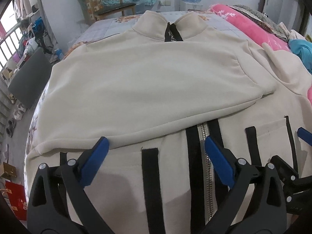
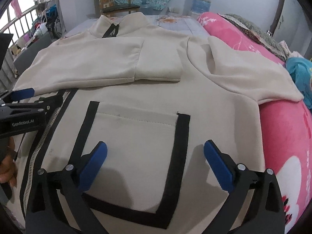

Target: Fold large clothes

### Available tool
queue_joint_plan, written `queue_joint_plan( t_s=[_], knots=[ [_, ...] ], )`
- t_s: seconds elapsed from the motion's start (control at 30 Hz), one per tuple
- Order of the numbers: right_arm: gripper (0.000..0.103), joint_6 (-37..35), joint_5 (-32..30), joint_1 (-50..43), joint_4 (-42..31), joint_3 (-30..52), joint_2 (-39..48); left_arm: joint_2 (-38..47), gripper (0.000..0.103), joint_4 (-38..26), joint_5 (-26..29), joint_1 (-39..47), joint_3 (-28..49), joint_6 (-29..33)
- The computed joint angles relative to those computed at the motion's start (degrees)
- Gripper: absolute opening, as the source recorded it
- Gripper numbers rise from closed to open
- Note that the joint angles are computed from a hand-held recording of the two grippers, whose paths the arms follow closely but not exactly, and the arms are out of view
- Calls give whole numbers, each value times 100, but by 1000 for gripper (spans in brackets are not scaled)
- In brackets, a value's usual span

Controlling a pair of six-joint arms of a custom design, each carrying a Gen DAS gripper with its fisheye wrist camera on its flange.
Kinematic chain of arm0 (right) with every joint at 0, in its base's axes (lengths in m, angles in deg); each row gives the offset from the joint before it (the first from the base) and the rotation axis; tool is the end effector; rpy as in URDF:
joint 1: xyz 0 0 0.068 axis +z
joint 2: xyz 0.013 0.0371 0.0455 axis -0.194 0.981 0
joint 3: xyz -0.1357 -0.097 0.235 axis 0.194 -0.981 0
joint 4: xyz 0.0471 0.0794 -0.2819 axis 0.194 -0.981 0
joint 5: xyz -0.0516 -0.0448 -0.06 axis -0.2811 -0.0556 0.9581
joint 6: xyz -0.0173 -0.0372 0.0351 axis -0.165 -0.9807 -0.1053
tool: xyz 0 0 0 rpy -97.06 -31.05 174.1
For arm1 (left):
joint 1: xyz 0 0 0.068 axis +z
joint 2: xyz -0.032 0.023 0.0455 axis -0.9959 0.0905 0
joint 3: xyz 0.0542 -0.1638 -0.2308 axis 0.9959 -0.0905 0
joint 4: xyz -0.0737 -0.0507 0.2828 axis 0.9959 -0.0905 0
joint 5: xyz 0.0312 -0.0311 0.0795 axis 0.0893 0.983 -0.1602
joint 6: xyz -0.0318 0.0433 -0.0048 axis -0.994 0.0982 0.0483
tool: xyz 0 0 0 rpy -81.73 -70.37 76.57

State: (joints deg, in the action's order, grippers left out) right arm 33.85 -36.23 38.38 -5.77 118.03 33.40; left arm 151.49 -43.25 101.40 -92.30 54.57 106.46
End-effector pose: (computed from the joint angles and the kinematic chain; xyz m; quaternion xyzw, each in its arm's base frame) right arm 0.2213 0.2303 0.3246 0.2410 0.9290 -0.0831 0.2683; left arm 0.3873 -0.0596 0.3211 0.3124 0.9053 -0.0740 0.2781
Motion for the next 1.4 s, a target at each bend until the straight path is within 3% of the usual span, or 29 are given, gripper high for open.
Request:
queue_joint_plan(
  t_s=[0.83,1.1,1.4],
  knots=[
    [97,302,116,132,204,-265,-186,-30,96,-227,17,49,61,44],
    [97,287,79,115,199,-246,-167,-253,96,-232,300,118,210,28],
    [97,111,-261,-49,153,-147,-158,15,96,109,-286,-200,317,-236]
  ],
)
